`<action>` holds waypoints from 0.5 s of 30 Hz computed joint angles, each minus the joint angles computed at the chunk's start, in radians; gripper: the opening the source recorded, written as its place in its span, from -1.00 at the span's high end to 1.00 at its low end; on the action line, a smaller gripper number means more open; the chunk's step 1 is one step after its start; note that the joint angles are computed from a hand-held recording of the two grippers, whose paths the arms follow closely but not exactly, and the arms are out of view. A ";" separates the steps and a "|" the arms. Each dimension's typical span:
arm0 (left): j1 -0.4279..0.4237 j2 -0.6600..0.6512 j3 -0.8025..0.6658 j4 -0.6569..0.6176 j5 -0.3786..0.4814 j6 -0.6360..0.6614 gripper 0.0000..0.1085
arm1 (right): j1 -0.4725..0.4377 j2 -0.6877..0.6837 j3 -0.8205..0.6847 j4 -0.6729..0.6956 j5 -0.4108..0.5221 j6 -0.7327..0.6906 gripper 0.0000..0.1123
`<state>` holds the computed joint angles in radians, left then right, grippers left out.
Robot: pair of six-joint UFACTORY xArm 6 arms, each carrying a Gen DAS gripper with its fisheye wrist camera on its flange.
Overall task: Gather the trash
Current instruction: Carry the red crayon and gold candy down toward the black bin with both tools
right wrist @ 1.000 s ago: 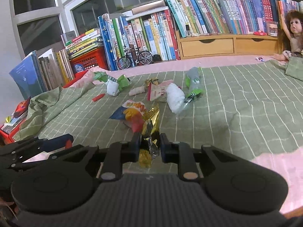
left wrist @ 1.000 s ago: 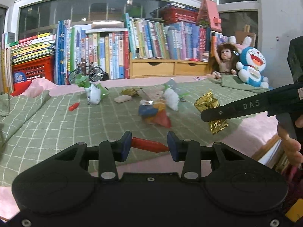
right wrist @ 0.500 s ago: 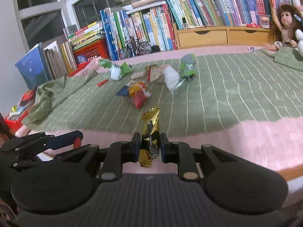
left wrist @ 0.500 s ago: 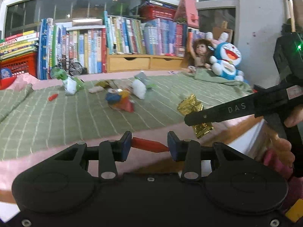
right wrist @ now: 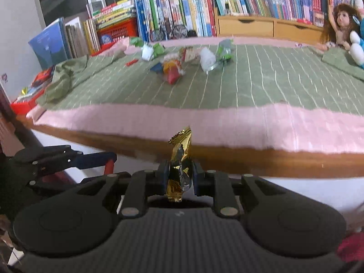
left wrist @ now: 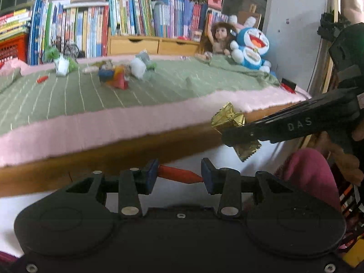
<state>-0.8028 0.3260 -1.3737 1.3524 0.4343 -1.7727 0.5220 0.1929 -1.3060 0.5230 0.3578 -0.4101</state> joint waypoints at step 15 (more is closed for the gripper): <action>0.003 0.083 0.000 -0.295 -0.066 0.209 0.28 | -0.024 0.023 0.031 -0.089 0.162 0.103 0.56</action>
